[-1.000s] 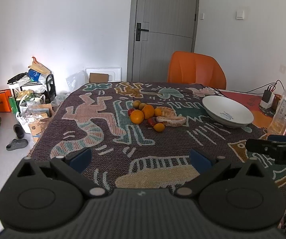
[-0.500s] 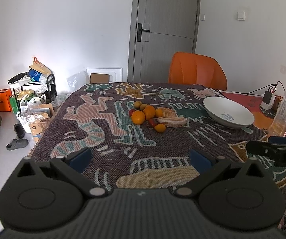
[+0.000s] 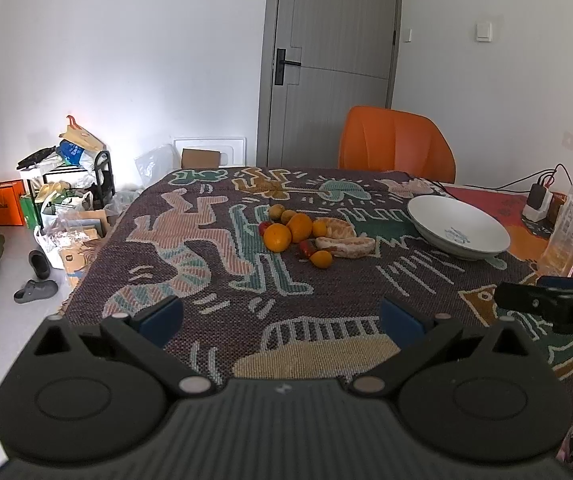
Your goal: Organize fruits
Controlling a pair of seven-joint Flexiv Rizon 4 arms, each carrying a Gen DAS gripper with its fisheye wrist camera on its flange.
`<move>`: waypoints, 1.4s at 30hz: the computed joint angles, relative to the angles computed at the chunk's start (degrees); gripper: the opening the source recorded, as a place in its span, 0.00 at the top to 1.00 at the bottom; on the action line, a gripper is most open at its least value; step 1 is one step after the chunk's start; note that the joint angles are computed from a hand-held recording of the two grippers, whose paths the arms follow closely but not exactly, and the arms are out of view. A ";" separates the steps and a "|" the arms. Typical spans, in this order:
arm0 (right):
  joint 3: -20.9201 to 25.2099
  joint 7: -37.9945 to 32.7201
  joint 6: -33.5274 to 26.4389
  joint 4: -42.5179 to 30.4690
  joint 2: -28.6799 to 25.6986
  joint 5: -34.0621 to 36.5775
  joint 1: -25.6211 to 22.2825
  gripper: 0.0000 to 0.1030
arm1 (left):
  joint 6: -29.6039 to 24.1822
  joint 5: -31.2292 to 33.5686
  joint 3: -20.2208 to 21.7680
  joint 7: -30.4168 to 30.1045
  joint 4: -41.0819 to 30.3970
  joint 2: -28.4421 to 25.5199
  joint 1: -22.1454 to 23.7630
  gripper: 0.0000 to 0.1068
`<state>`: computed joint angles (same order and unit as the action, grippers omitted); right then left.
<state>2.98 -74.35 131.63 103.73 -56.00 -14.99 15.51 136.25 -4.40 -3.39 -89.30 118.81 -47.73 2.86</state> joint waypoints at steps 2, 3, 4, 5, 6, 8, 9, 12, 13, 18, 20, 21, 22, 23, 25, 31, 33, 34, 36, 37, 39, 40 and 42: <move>0.01 -0.06 0.10 0.07 0.03 0.20 0.09 0.00 | -0.08 0.16 -0.05 -0.02 -0.02 0.04 0.08 0.04; 0.13 -0.04 0.18 0.01 -0.02 -0.05 -0.08 0.00 | 0.01 0.26 -0.05 -0.04 -0.01 0.02 0.11 0.04; 0.17 -0.08 0.39 0.03 -0.07 -0.11 -0.11 0.00 | 0.02 0.16 0.02 -0.01 0.02 0.03 0.03 0.04; 0.18 -0.12 0.55 0.06 -0.10 -0.12 -0.11 0.00 | 0.07 0.04 0.09 0.03 0.03 0.02 -0.06 0.04; 0.24 -0.12 0.64 0.08 -0.09 -0.24 -0.17 0.00 | 0.25 -0.08 0.17 0.06 0.04 -0.01 -0.17 0.04; 0.50 0.11 0.81 0.06 -0.14 -0.73 -0.50 0.00 | 0.44 -0.37 0.34 0.20 0.06 -0.09 -0.39 0.04; 0.54 0.18 0.88 0.15 -0.09 -0.79 -0.55 0.00 | 0.42 -0.43 0.31 0.21 0.03 -0.10 -0.40 0.04; 0.44 0.27 0.93 0.16 -0.07 -0.76 -0.47 0.00 | 0.47 -0.24 0.14 0.09 0.02 -0.16 -0.22 0.04; 0.41 0.27 1.00 0.16 -0.09 -0.71 -0.43 0.00 | 0.48 -0.13 0.14 0.12 0.04 -0.14 -0.17 0.04; 0.46 0.50 1.15 0.14 -0.12 -0.80 -0.56 0.00 | 0.55 0.09 0.05 0.06 0.15 -0.14 0.01 0.04; 0.40 0.52 1.24 0.19 -0.10 -0.79 -0.55 0.00 | 0.72 -0.03 0.16 0.10 0.16 -0.18 -0.11 0.04; 0.34 0.47 1.27 0.23 -0.08 -0.75 -0.49 0.00 | 0.79 0.15 0.09 0.03 0.15 -0.23 0.02 0.04; 0.37 0.45 1.40 0.26 -0.09 -0.85 -0.55 0.00 | 0.85 0.22 0.07 0.00 0.16 -0.24 0.07 0.04; 0.37 0.45 1.46 0.19 -0.15 -0.92 -0.59 0.00 | 0.96 0.25 0.07 -0.03 0.16 -0.28 0.08 0.04; 0.37 0.50 1.41 0.12 -0.15 -1.04 -0.62 0.00 | 0.99 0.27 0.09 0.01 0.18 -0.27 0.06 0.04; -0.10 -0.03 2.17 -0.06 -0.26 0.08 0.01 0.00 | 2.05 0.81 0.24 0.09 0.32 -0.23 0.17 0.04; 0.42 0.28 2.60 -0.37 -0.54 -0.99 -0.71 0.00 | 2.59 0.94 0.19 0.02 0.24 -0.36 0.32 0.04; 0.63 0.56 2.48 -0.53 -0.62 -1.76 -1.12 0.00 | 2.45 0.85 0.07 -0.09 0.03 -0.41 0.45 0.04; 0.83 1.05 2.30 -1.23 -1.07 -2.64 -1.53 0.00 | 2.66 1.32 -0.29 -0.54 -0.69 -0.96 1.00 0.04; 0.84 1.21 2.22 -1.73 -1.43 -3.11 -1.69 0.00 | 2.63 1.79 -0.51 -0.69 -1.29 -1.35 1.36 0.04; 0.61 1.34 1.88 -2.85 -2.16 -3.60 -1.65 0.00 | 1.88 1.90 -0.60 -0.44 -2.61 -1.97 1.46 0.04; 0.70 1.62 1.50 -3.54 -2.58 -4.29 -1.93 0.01 | 1.60 2.12 -0.75 -0.37 -3.44 -2.42 1.63 0.05; 1.27 2.69 0.63 -4.95 -3.32 -6.06 -2.85 0.06 | 0.93 3.03 -1.47 -0.66 -5.08 -3.27 2.42 0.05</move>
<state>4.24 -71.66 132.25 98.78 -59.32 -21.05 12.67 137.18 -1.37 -4.86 -89.96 113.74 -51.00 5.29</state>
